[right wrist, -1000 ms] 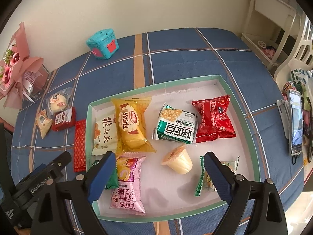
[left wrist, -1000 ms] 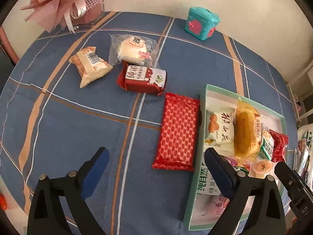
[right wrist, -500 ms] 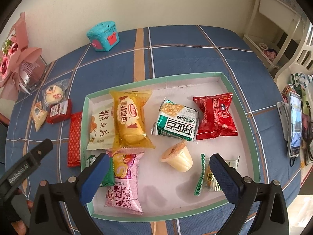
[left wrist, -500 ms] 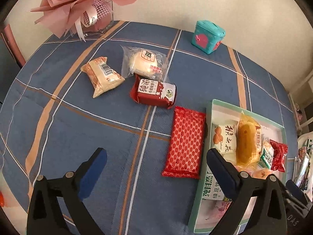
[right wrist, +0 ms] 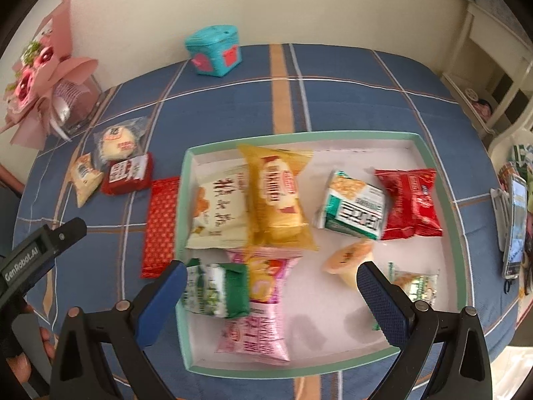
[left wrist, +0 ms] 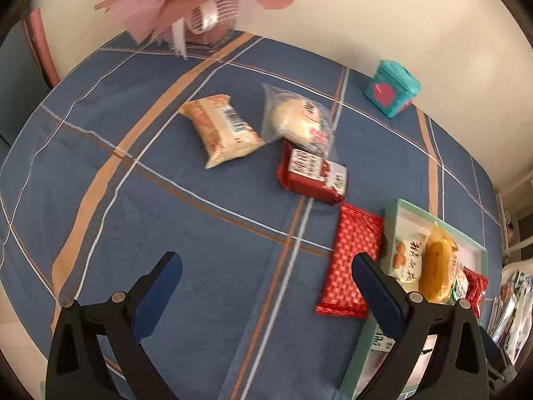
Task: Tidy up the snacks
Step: 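Withdraw both open tools from the tray toward the loose snacks, then move right tool to the red patterned pack while left tool approaches the cream bread pack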
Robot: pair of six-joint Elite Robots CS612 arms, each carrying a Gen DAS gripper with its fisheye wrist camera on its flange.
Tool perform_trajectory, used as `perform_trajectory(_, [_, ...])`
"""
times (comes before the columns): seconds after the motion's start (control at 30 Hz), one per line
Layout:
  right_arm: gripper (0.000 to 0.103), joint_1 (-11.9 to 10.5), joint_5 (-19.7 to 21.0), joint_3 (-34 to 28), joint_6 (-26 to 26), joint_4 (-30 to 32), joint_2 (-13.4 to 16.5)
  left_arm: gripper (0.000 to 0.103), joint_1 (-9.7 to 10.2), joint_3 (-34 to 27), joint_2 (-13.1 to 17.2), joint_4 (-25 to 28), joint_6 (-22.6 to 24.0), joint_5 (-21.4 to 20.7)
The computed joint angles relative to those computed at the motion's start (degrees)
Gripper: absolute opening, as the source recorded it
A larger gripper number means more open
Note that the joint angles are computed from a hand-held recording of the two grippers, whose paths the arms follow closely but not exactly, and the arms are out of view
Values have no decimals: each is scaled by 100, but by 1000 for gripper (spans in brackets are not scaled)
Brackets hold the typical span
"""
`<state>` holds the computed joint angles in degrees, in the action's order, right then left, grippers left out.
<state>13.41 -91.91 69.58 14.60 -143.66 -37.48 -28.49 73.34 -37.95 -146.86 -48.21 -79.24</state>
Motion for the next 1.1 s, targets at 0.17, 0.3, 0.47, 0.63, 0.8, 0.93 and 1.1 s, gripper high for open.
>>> perform_trajectory(0.17, [103, 89, 51, -118, -126, 42, 62, 102, 91, 111, -48, -50, -189, -9])
perform_trajectory(0.3, [103, 165, 99, -225, -165, 57, 121, 102, 149, 180, -84, -59, -255, 2])
perform_trajectory(0.47, [103, 254, 213, -368, -266, 105, 203, 102, 215, 273, -141, -71, -299, 49])
perform_trajectory(0.63, [103, 334, 285, -491, -338, 163, 279, 101, 272, 371, -191, -99, -355, 71])
perform_trajectory(0.8, [103, 403, 347, -580, -357, 190, 341, 101, 325, 449, -229, -117, -405, 90])
perform_trajectory(0.93, [103, 460, 383, -645, -419, 205, 392, 101, 368, 515, -266, -124, -479, 121])
perform_trajectory(1.1, [103, 521, 385, -747, -524, 248, 466, 102, 409, 558, -286, -125, -542, 137])
